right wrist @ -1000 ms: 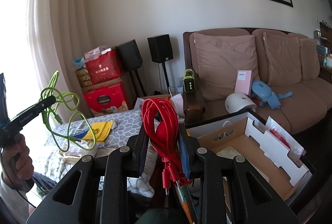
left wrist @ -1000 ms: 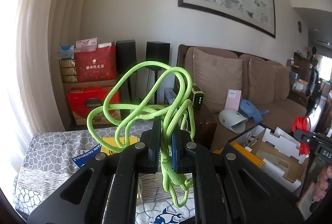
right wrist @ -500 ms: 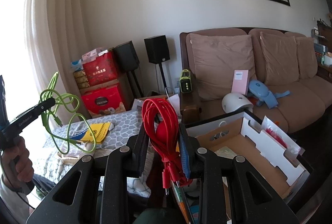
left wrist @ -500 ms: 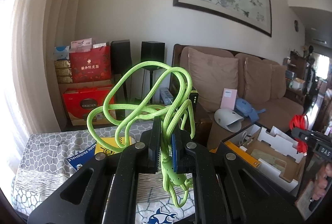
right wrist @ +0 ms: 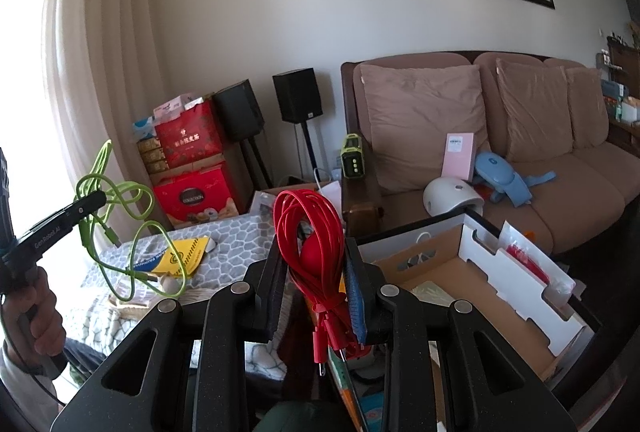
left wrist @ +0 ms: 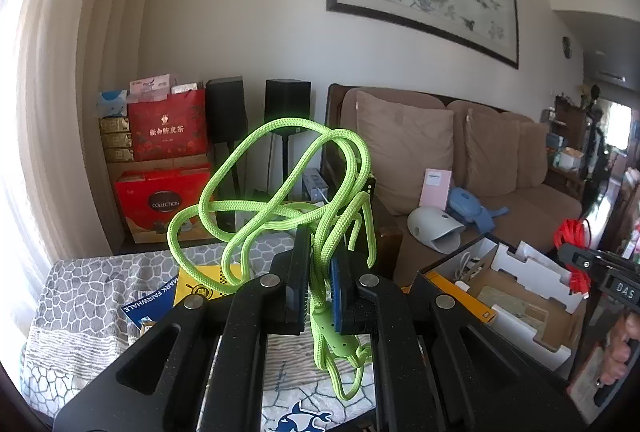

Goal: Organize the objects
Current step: 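Turn both grippers holding the cables away from the bed toward the cardboard box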

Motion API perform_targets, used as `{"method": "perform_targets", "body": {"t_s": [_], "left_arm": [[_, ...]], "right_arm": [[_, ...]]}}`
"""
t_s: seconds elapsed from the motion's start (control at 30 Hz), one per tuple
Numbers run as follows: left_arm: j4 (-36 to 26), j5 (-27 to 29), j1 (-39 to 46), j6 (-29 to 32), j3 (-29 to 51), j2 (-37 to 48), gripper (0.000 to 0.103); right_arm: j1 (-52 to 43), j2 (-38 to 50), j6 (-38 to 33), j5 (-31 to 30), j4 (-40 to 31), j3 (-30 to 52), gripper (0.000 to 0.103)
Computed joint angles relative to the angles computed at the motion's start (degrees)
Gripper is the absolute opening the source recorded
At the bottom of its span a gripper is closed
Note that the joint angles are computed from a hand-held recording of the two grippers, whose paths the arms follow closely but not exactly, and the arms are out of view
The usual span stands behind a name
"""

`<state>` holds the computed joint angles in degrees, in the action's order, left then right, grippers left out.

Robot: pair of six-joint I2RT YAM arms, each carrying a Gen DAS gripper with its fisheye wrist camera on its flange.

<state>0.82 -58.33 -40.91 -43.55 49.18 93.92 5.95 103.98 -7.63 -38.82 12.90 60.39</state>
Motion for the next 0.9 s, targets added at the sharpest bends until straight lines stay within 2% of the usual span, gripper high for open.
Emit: {"method": "perform_targets", "body": {"t_s": [0.9], "left_arm": [[1.5,0.7,-0.3,1.5,2.0,2.1,0.008]], "right_arm": [[-1.6,0.9,0.1,-0.5,-0.4,0.9,0.027]]}}
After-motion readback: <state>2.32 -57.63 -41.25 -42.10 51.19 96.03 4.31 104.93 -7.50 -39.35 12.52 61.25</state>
